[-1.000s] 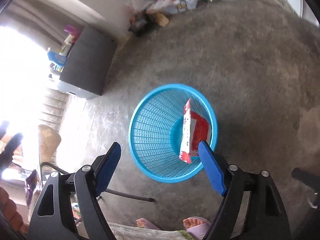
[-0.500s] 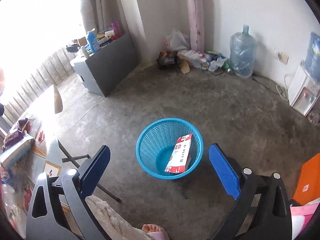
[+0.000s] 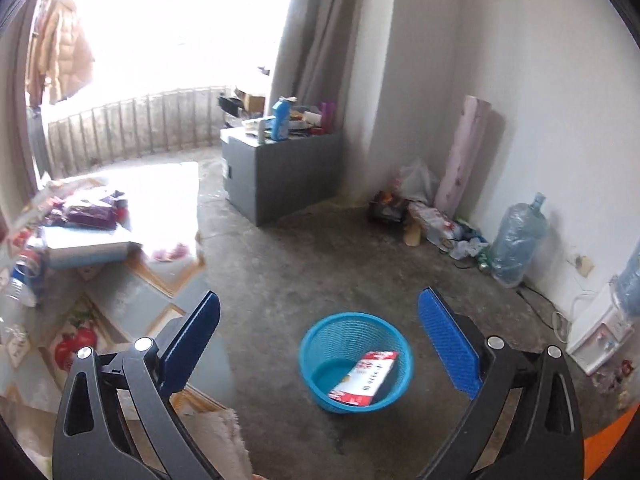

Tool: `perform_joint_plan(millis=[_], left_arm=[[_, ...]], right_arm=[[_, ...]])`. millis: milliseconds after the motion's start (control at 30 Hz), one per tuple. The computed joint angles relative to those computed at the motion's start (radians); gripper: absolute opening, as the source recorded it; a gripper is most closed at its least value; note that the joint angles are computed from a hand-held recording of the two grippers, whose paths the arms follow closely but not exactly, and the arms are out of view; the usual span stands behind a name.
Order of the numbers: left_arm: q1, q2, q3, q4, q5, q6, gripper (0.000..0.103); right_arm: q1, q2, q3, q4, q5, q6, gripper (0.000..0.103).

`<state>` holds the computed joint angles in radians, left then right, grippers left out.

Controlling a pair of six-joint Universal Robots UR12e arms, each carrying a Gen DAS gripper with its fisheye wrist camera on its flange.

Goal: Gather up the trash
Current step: 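Withdraw both open tools from the wastebasket back toward the table, then close right tool on purple snack bag while left tool grasps gold LOVE box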

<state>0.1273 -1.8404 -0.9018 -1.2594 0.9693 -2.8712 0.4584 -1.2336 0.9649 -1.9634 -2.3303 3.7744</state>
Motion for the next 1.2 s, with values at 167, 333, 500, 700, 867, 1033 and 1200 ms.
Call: perform_joint_plan(millis=[167, 333, 500, 700, 867, 1033, 1200], left_arm=[[0.073, 0.011, -0.047, 0.141, 0.010, -0.077, 0.094], [0.112, 0.006, -0.062, 0.191, 0.011, -0.078, 0.094], [0.142, -0.010, -0.077, 0.263, 0.003, -0.135, 0.094], [0.158, -0.023, -0.098, 0.315, -0.033, -0.199, 0.094], [0.159, -0.053, -0.086, 0.345, -0.038, -0.233, 0.094], [0.157, -0.106, -0.028, 0.321, -0.013, -0.247, 0.094], [0.144, -0.167, 0.047, 0.254, 0.021, -0.222, 0.090]], right_arm=[[-0.002, 0.027, -0.027, -0.189, 0.131, -0.068, 0.097], [-0.007, 0.083, -0.117, -0.213, 0.264, -0.053, 0.097], [-0.022, 0.125, -0.184, -0.193, 0.365, -0.044, 0.097], [-0.037, 0.160, -0.236, -0.175, 0.483, -0.057, 0.097], [-0.049, 0.213, -0.323, -0.124, 0.541, -0.076, 0.097], [-0.069, 0.291, -0.452, -0.070, 0.614, -0.090, 0.094], [-0.095, 0.420, -0.683, 0.039, 0.711, -0.103, 0.092]])
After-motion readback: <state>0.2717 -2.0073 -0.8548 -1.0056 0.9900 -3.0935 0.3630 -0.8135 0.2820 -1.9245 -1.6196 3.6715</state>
